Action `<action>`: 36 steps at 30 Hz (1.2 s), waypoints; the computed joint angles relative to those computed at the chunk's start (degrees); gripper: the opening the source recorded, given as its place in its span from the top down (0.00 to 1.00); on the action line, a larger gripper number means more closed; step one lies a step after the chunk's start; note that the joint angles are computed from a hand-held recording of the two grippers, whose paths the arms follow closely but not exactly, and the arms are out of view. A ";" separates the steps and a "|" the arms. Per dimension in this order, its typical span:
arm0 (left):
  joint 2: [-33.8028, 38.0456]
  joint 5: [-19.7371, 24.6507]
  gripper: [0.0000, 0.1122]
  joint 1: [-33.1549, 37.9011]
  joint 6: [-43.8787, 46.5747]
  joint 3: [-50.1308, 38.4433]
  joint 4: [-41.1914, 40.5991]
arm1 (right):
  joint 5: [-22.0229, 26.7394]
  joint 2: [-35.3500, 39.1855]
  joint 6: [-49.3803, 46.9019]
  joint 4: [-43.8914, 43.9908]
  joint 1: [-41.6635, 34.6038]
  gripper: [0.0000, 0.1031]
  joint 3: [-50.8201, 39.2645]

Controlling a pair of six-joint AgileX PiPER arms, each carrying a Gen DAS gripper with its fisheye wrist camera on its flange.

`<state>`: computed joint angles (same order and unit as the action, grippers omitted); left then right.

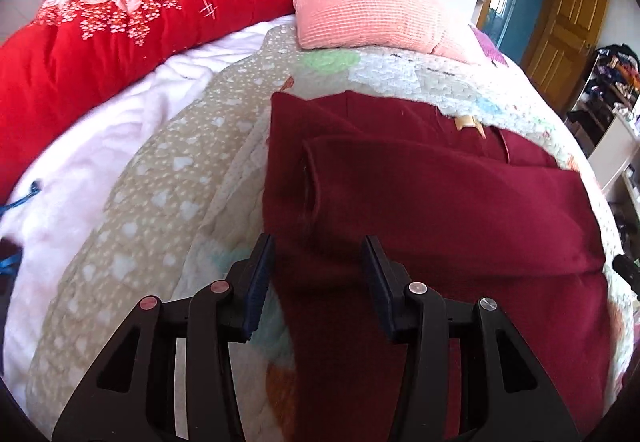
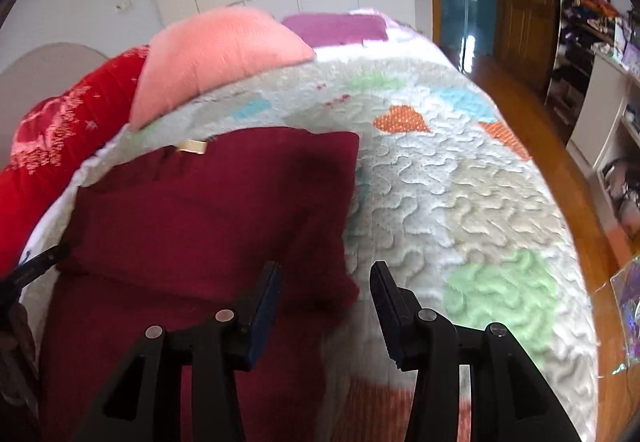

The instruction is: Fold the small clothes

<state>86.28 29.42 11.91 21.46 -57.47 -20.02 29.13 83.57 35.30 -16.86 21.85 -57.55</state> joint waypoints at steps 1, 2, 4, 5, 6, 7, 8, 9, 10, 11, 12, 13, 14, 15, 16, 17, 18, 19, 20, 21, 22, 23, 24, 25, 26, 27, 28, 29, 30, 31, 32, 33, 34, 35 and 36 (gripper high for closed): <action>-0.82 0.30 0.60 -0.01 0.19 0.76 -0.18 | -0.15 -1.79 0.13 0.39 0.82 0.57 1.48; -1.87 0.66 0.60 0.04 0.46 1.71 -0.37 | -0.15 -2.44 -0.31 1.05 1.09 0.57 2.00; -4.29 0.96 0.60 0.06 0.79 3.80 -0.42 | 0.18 -3.73 0.08 1.31 2.48 0.57 3.48; -5.84 0.86 0.60 -0.02 0.78 5.10 -0.27 | 0.21 -4.49 0.59 1.18 3.35 0.57 4.45; -6.96 0.80 0.60 -0.07 0.63 5.97 -0.01 | 0.12 -5.37 1.43 0.69 4.21 0.57 5.61; -8.17 0.99 0.60 -0.14 0.33 6.78 0.42 | 0.29 -5.94 2.58 -0.09 4.97 0.57 6.45; -9.05 1.36 0.60 -0.20 0.06 7.28 0.66 | 0.35 -5.95 3.48 -0.55 5.48 0.57 6.83; -9.91 1.79 0.60 -0.20 -0.23 7.73 0.80 | 0.17 -6.37 3.30 0.29 5.54 0.56 7.69; -10.86 2.22 0.60 -0.20 -0.61 8.25 0.93 | -0.14 -6.86 2.59 1.91 5.27 0.56 8.63; -11.87 2.60 0.60 -0.18 -0.76 8.81 0.91 | -0.36 -6.73 1.88 3.10 4.94 0.56 8.91; -12.85 2.91 0.60 -0.02 -0.46 9.39 0.62 | -0.17 -7.09 1.20 4.40 4.79 0.55 9.52; -14.03 3.25 0.60 -0.05 -0.77 10.04 0.98 | 0.11 -7.66 1.50 4.60 5.02 0.55 10.17; -14.51 3.46 0.60 -0.16 -1.10 10.24 1.40 | 0.36 -8.36 2.00 4.46 5.27 0.54 10.76; -15.40 3.86 0.60 -0.28 -1.46 10.67 1.87 | 0.56 -9.14 2.40 4.48 5.52 0.53 11.41; -16.02 4.27 0.60 -0.38 -1.78 10.89 2.14 | 0.75 -9.98 2.68 4.66 5.74 0.53 11.94; -16.78 4.77 0.60 -0.26 -1.84 11.27 2.07 | 0.98 -10.53 2.84 4.80 5.84 0.53 12.07; -17.56 5.23 0.60 -0.01 -1.72 11.75 1.80 | 1.17 -11.34 3.27 4.73 5.96 0.53 12.34; -18.64 5.96 0.60 0.63 -1.10 12.45 1.00 | 1.38 -11.94 3.94 4.37 6.28 0.52 12.46; -19.83 6.85 0.60 1.66 0.13 13.32 -0.33 | 1.52 -12.88 4.86 3.86 6.77 0.52 12.88; -20.67 7.55 0.60 2.43 1.01 13.99 -1.17 | 1.57 -13.57 5.22 3.78 7.11 0.52 13.21; -21.69 8.40 0.60 3.25 1.75 14.89 -1.73 | 1.68 -14.24 5.22 4.02 7.52 0.52 13.56; -22.78 9.17 0.60 3.91 2.22 15.82 -1.88 | 1.79 -14.76 5.02 4.32 7.93 0.52 13.83; -23.73 9.66 0.60 4.15 2.29 16.54 -1.78 | 1.95 -15.53 5.09 4.31 8.60 0.52 14.31; -24.77 10.37 0.60 4.77 3.03 17.36 -2.02 | 2.27 -16.34 5.75 3.69 9.47 0.52 14.86; -25.77 11.06 0.60 5.31 3.69 18.13 -2.19 | 2.58 -16.61 6.20 3.27 10.00 0.52 15.04; -26.88 12.06 0.60 6.40 5.01 19.07 -2.82 | 3.23 -17.12 6.29 3.16 10.55 0.52 15.44; -27.50 12.91 0.60 7.33 5.98 19.66 -3.34 | 3.70 -17.50 5.94 3.51 10.84 0.52 15.73; -28.27 14.58 0.60 9.05 7.69 20.36 -4.27 | 3.99 -18.15 4.94 4.41 10.82 0.51 16.28; -28.83 16.39 0.60 10.93 9.61 20.85 -5.29 | 4.36 -19.14 3.55 5.74 10.56 0.49 17.07; -29.38 18.06 0.60 12.71 11.43 21.26 -6.14 | 4.70 -20.50 2.12 7.32 10.26 0.48 18.12; -30.22 20.23 0.60 14.85 13.45 21.65 -6.68 | 4.60 -21.98 -0.14 9.63 9.53 0.45 19.33; -30.84 21.60 0.60 16.43 15.08 21.90 -6.98 | 4.53 -24.12 -4.09 13.60 8.16 0.42 21.05; -31.93 23.89 0.60 19.61 18.35 22.24 -8.15 | 5.06 -25.79 -7.35 16.95 6.88 0.41 22.28; -32.66 25.27 0.60 21.89 20.46 22.61 -9.12 | 5.98 -27.49 -11.02 20.66 5.36 0.41 23.48; -33.27 27.46 0.60 25.47 23.48 22.87 -10.51 | 7.17 -29.63 -15.84 25.16 3.45 0.40 24.87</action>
<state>53.01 56.88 37.38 44.95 -34.59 -30.53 36.30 53.94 19.46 8.29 25.30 -32.69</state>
